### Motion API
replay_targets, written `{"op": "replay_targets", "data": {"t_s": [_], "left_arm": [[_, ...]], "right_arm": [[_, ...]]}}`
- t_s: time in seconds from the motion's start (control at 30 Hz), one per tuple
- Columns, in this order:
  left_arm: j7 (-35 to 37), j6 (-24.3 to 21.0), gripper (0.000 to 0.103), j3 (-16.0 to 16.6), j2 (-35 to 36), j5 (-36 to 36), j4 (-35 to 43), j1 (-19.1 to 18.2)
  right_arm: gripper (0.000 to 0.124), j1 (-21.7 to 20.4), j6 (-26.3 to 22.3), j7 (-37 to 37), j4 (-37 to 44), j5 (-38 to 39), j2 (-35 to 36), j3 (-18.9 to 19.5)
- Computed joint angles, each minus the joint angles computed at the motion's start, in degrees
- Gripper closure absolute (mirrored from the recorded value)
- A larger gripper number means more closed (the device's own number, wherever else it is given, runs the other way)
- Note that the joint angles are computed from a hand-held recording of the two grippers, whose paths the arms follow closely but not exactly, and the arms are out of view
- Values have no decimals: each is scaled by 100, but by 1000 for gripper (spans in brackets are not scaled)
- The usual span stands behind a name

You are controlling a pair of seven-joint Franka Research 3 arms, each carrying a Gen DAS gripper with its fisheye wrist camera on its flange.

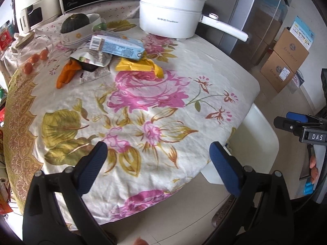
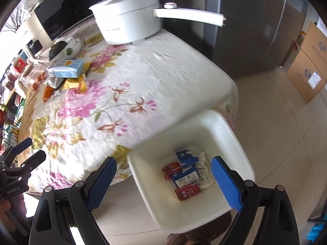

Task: Collect trash
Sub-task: 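Move both open tools back over the trash on the table, then grasp the milk carton with the right tool while the left tool grasps the yellow snack packet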

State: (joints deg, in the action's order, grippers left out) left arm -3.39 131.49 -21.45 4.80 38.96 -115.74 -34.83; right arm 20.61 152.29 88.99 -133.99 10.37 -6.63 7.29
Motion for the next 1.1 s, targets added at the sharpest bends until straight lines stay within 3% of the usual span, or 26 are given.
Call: {"op": "replay_targets", "data": {"t_s": [0.37, 0.57, 0.77, 1.1], "left_arm": [[-543, 41, 3, -47, -1423, -592, -1412, 464], [-429, -170, 3, -66, -2042, -912, -1937, 692], [-267, -332, 3, -78, -2595, -1091, -2392, 861], [-350, -224, 3, -63, -3320, -1412, -3033, 1049]], "right_arm": [[29, 441, -14, 297, 777, -287, 617, 263], [29, 721, -449, 373, 1915, -351, 1489, 282], [29, 1229, -875, -368, 3652, -1138, 2635, 215], [29, 2044, -2290, -2290, 7174, -1787, 5014, -123]]}}
